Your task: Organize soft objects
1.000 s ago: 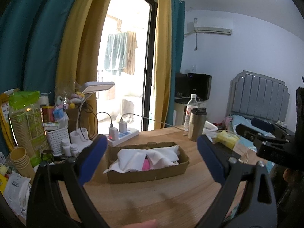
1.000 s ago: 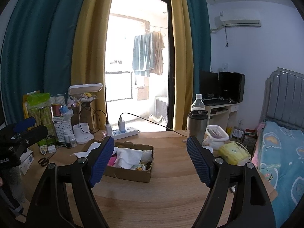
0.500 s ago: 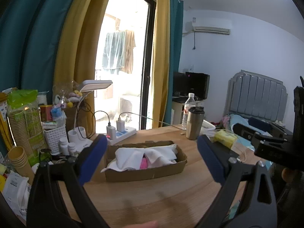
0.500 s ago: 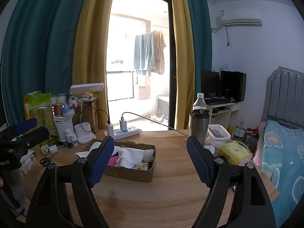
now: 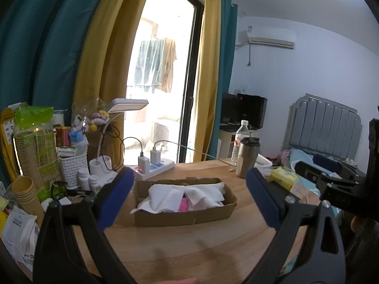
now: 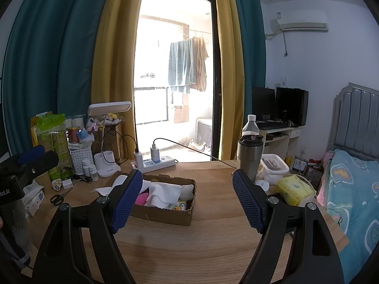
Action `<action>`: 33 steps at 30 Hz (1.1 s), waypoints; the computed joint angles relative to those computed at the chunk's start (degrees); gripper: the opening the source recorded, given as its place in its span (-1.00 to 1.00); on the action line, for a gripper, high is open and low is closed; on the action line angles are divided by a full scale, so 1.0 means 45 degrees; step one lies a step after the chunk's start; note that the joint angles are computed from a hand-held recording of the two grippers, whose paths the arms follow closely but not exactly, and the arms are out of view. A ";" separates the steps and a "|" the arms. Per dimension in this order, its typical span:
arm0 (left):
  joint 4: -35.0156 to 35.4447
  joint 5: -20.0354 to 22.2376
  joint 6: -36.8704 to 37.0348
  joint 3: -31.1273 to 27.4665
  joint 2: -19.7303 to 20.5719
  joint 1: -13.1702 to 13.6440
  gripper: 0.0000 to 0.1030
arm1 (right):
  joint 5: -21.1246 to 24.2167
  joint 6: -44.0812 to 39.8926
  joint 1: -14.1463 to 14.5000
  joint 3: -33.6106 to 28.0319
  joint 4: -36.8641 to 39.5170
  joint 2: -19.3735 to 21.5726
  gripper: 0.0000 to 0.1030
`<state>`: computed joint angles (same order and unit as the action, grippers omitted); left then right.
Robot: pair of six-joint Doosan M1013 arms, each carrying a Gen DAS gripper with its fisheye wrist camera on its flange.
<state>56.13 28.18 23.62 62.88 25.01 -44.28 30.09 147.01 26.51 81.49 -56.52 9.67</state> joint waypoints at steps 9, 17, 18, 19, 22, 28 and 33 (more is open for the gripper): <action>-0.0133 0.0032 0.0115 -0.0023 0.0017 -0.0012 0.87 | -0.0010 0.0228 0.0020 0.0015 -0.0155 0.0012 0.58; -0.0164 0.0007 0.0054 -0.0022 0.0030 -0.0012 0.87 | 0.0030 0.0223 0.0038 0.0012 -0.0153 0.0013 0.58; -0.0186 -0.0002 0.0072 -0.0029 0.0039 -0.0003 0.88 | 0.0010 0.0229 0.0029 0.0019 -0.0153 0.0009 0.58; -0.0201 -0.0021 0.0079 -0.0029 0.0041 0.0006 0.88 | 0.0001 0.0254 0.0026 0.0021 -0.0176 0.0010 0.58; -0.0239 -0.0033 0.0116 -0.0030 0.0045 0.0010 0.88 | 0.0019 0.0214 0.0039 0.0013 -0.0145 0.0017 0.58; -0.0365 -0.0052 0.0215 -0.0043 0.0065 0.0002 0.88 | -0.0078 0.0126 0.0035 0.0066 -0.0079 -0.0020 0.58; -0.0491 -0.0071 0.0383 -0.0091 0.0110 -0.0001 0.88 | -0.0086 0.0094 0.0027 0.0062 -0.0044 -0.0020 0.58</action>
